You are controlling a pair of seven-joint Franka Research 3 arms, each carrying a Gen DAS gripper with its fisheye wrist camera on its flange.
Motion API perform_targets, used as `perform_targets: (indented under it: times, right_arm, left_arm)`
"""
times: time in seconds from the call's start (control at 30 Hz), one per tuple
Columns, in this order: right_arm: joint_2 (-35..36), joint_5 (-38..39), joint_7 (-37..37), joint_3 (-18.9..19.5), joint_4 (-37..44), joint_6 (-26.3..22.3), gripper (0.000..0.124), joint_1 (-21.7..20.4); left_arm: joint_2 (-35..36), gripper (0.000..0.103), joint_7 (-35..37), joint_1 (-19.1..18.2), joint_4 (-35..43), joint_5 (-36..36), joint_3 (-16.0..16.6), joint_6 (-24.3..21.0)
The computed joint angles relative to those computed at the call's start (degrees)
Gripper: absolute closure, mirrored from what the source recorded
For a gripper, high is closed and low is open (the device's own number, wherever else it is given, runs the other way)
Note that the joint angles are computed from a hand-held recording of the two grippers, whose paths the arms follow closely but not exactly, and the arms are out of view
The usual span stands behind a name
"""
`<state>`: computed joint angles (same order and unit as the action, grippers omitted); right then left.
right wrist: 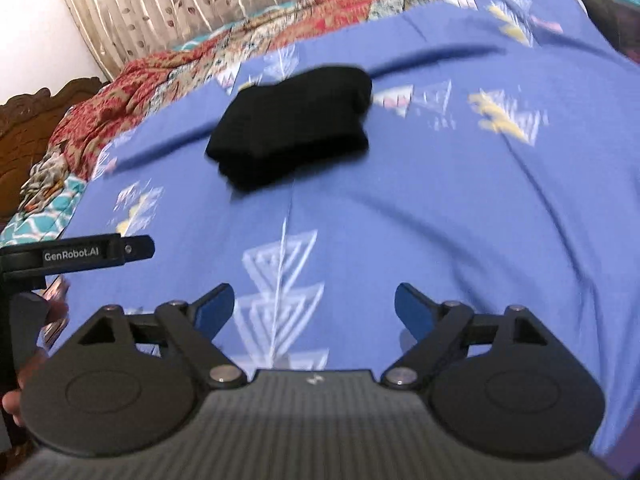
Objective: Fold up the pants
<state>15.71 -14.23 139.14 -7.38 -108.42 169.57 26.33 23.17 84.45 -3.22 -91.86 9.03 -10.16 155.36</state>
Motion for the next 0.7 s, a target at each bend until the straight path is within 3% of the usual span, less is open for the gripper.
perform_targets:
  times: [0.1, 0.3, 0.7]
  right_arm:
    - [-1.34, -1.42, 2.05, -0.37, -1.13, -1.35, 0.035, 1.36]
    - [-2.22, -2.48, 3.41, 1.33, -1.84, -1.88, 0.034, 0.77]
    - [0.04, -2.56, 4.65, 1.86, 0.52, -2.64, 0.034, 0.89]
  left_arm:
    - [-3.8, 0.0, 1.23, 0.96, -5.73, -1.46, -0.96, 1.22]
    - [-8.32, 0.0, -1.75, -0.64, -12.41, 1.97, 0.68, 2.33]
    - [-8.17, 0.0, -4.29, -0.75, -12.47, 3.09, 1.03, 0.4]
